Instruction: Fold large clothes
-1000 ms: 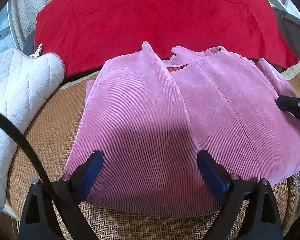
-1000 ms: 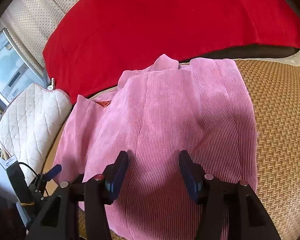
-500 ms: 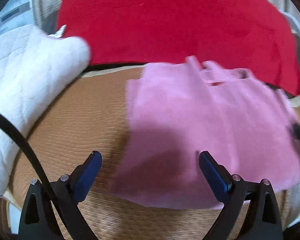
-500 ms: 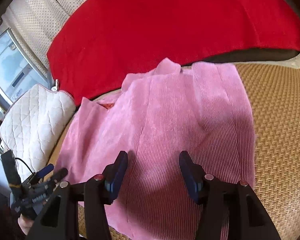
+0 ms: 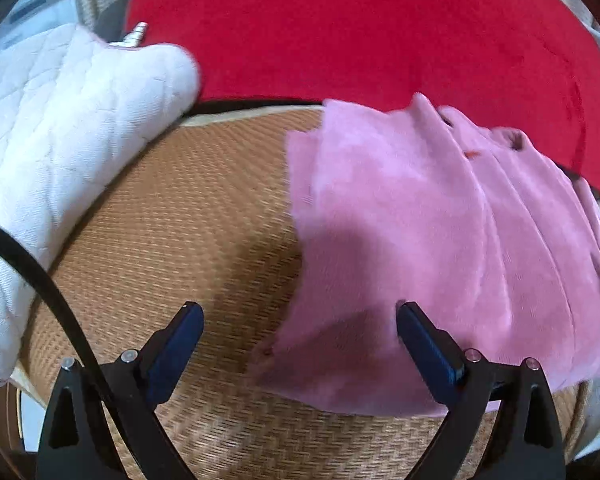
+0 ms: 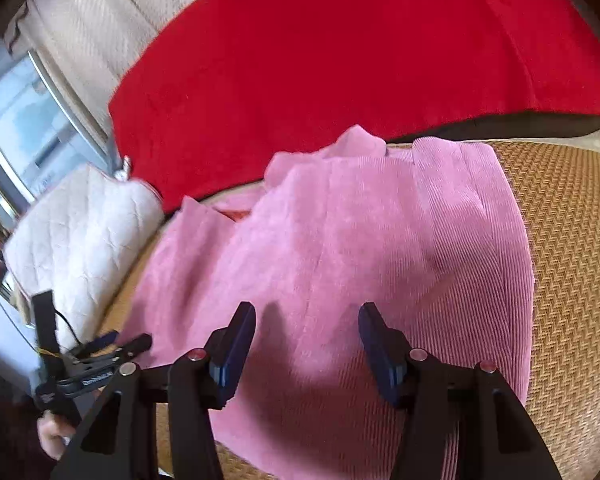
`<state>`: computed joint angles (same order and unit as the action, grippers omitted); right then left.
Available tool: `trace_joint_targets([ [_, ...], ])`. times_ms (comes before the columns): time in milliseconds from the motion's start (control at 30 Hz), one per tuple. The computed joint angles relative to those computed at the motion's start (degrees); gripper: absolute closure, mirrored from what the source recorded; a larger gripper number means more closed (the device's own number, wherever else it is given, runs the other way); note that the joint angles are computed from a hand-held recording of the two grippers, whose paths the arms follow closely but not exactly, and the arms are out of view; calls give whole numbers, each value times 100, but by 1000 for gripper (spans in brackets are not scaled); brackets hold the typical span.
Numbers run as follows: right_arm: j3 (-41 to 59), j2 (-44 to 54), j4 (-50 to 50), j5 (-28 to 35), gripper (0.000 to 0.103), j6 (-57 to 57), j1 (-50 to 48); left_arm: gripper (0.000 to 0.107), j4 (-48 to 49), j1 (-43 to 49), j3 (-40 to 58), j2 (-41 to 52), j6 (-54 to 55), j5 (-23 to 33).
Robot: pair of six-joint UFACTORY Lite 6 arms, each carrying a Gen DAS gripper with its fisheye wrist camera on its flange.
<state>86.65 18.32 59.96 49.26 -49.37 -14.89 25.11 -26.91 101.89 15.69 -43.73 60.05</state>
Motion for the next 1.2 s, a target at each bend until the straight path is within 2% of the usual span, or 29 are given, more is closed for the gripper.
trace_joint_targets([
  [100, -368, -370, 626, 50, 45, -772, -30, 10, 109, 99, -59, -70, -160, -9],
  [167, -498, -493, 698, -33, 45, -916, 116, 10, 48, 131, -47, 12, -83, 8],
  [300, -172, -5, -146, -146, 46, -104, 532, 9, -24, 142, 11, 201, 50, 83],
  [400, -233, -105, -159, -242, 46, -133, 580, 9, -163, 232, 16, 151, 146, 52],
  [667, -593, -491, 787, 19, 46, -985, 378, 9, -333, 539, -290, -282, 86, -199],
  [733, -493, -391, 592, 9, 46, -854, 509, 9, -451, 636, -324, -325, 141, -249],
  [833, -155, 68, -207, -178, 49, -65, 765, 9, -914, 874, -469, -431, 328, -370],
  [933, 38, 204, -127, 51, 50, 3, 661, 9, -1471, 1069, -770, -680, 581, -550],
  [1033, 239, 463, 6, 241, 53, 19, 570, 9, -1640, 1062, -1097, -1102, 629, -703],
  [1133, 476, 704, -32, 363, 66, 177, 484, 9, -1763, 936, -1602, -1609, 401, -881],
  [1200, 645, 865, -71, 469, 78, 351, 435, 9, -2136, 930, -2186, -2042, 333, -1148],
])
